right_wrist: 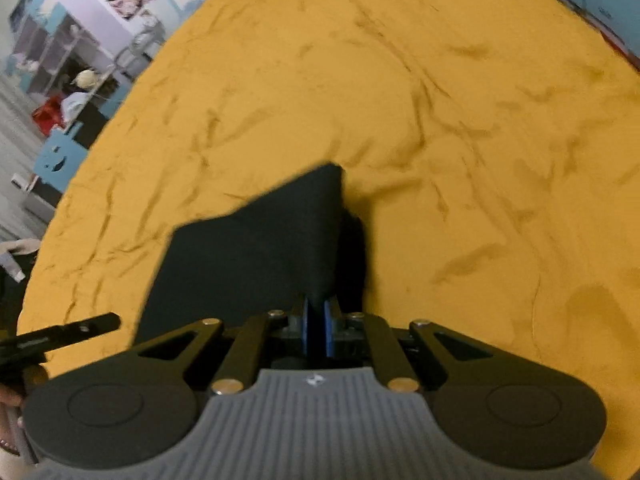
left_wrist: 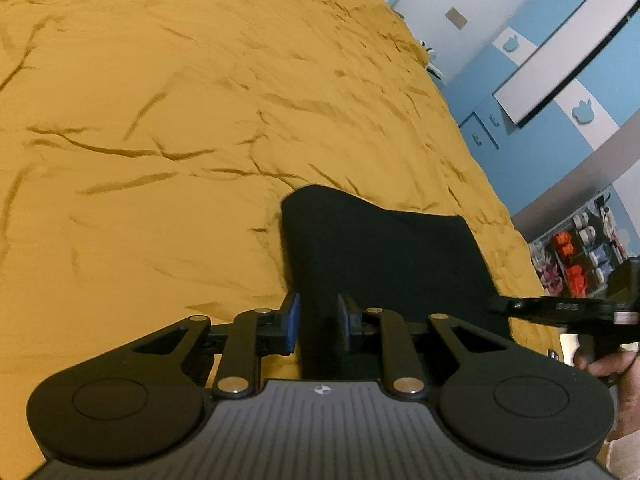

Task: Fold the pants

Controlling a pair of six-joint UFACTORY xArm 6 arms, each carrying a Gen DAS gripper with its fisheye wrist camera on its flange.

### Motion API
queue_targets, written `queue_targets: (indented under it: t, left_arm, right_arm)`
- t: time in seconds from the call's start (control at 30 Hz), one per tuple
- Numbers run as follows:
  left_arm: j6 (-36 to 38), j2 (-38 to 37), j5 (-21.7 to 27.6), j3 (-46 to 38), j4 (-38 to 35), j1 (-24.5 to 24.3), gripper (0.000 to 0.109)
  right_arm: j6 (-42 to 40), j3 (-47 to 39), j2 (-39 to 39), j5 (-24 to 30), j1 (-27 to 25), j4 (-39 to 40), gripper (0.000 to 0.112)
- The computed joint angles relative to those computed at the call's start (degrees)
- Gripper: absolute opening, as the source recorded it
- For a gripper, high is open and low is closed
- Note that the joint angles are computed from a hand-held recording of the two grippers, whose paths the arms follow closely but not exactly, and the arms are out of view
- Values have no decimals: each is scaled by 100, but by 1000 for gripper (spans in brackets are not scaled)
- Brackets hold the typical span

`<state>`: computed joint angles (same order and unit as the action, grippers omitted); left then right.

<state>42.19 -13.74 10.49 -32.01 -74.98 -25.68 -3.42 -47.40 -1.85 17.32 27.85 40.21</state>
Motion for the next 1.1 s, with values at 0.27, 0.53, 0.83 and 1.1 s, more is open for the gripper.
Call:
queue_targets:
  t: [0.27,0.53,0.83,1.1]
  left_arm:
    - [-546,-301,-224,293,573,-260,21]
    - [276,-1116,320,902,-1015,-193,56]
    - [391,-1152,1427,1287,-1359,46,15]
    - [469,-1530,1296,1432,-1415,-126,1]
  right_arm:
    - [1492,700,-666,-556,151,-1849,14]
    - [3196,1426,-1371,-958,637,-4195,14]
    - [4796,1621,-1248,-1079,484,-5824,10]
    - [5203,1560,-1207,-923,451,-6324,4]
